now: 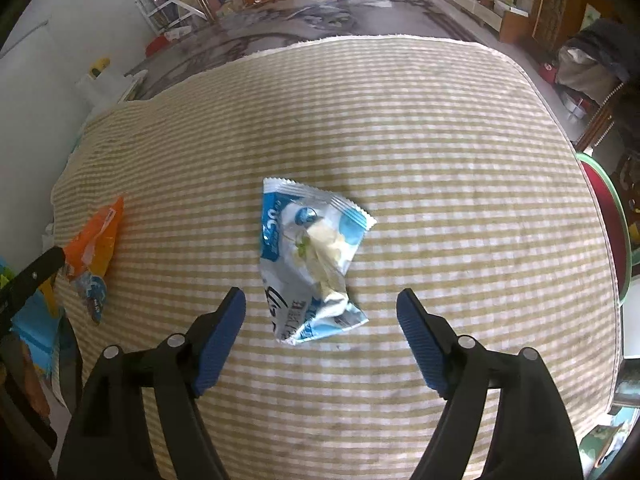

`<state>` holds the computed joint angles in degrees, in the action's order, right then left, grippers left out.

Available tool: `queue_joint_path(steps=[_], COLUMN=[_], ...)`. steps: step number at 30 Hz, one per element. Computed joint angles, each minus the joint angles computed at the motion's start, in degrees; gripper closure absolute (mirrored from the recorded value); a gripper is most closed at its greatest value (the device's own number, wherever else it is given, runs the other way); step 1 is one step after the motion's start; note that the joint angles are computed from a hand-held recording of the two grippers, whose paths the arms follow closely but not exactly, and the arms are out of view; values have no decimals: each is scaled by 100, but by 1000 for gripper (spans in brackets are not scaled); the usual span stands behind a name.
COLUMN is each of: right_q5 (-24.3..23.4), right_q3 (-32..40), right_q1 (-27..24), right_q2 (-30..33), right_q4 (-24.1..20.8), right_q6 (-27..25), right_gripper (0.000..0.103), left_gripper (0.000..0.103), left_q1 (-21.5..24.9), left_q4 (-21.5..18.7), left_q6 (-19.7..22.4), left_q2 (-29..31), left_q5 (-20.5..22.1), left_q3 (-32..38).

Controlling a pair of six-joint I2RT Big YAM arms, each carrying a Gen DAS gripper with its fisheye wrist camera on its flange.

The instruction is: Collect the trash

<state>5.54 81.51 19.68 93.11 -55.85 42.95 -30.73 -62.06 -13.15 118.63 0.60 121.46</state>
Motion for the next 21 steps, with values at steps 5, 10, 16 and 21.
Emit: queue_joint_path(steps=[5,10,16,21], right_q5=[-47,-34,-29,185], right_q3=[-58,-114,-63,169], right_q1=[-2,4,-62,-126], right_q2=[-69,-130,-190,-166], right_q4=[2,-9,-45,-117], right_q6=[50,88,130,-36], right_gripper=[28,27,27,26], left_gripper=[13,13,13,13], left_q1=[35,47,32,35], left_q4=[-255,-323,-557,-732], left_q6=[-2,-84,-30,70], left_q2=[288,367,464,570], left_q5=[22,41,65,12], left_q3=[388,513,776,1125])
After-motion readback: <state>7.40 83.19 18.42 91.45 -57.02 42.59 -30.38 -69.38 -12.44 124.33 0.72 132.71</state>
